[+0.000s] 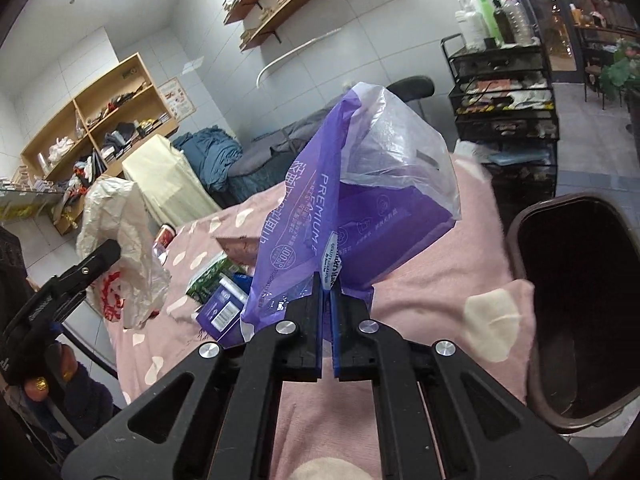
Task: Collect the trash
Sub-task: 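Carry the purple wipes pack to the black bin and open the right tool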
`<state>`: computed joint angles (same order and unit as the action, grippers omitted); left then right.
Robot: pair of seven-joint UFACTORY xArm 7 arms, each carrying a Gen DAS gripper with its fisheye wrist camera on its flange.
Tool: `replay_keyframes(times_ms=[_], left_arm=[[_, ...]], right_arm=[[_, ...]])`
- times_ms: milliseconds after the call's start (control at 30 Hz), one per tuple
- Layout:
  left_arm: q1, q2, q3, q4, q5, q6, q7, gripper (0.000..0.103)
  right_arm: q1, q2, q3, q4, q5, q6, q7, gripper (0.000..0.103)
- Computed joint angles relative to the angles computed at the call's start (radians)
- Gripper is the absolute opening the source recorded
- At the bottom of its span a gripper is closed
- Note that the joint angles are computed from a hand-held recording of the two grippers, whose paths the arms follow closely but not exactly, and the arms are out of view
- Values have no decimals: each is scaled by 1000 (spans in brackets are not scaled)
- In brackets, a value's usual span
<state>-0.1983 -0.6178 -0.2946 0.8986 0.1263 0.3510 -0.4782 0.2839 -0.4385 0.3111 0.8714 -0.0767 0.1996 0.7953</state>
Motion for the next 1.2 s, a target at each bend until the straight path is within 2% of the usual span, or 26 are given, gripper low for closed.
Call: replay_keyframes(times_ms=[233, 367, 500, 600, 633, 700, 733, 900, 967, 1033, 1200], left_arm=[[-141, 132, 35, 104, -71, -52, 105, 33], [-202, 237, 33, 185, -98, -73, 168, 33], [-293, 321, 61, 256, -178, -72, 254, 33], [-366, 370, 88, 302, -285, -51, 350, 33], [-384, 396, 94, 325, -320, -41, 382, 33], [-404, 418, 94, 352, -384, -18, 431, 33], [-412, 433, 96, 368, -420, -5, 459, 33], [-428, 523, 93, 482, -661, 105, 606, 33], [-416, 566, 84, 537, -761, 168, 660, 33], [-397, 619, 68, 596, -833, 230, 688, 33], [-383, 729, 11, 690, -714, 274, 595, 33]], right_arm=[[-150, -151, 18, -83, -68, 86, 72, 4], [-215, -196, -12, -130, -91, 170, 85, 4], [-224, -164, -82, -171, -69, 212, 66, 4], [-193, -116, -148, -205, -14, 220, 27, 6], [-184, -111, -166, -227, 11, 208, 25, 13], [-180, -111, -174, -257, 42, 204, 33, 35], [-191, -126, -165, -276, 43, 201, 49, 56], [-246, -243, -114, -351, 14, 215, 130, 62], [-274, -304, -95, -371, -12, 247, 153, 71], [-297, -343, -67, -374, -40, 290, 179, 73], [-321, -447, -67, -403, -80, 377, 204, 74]])
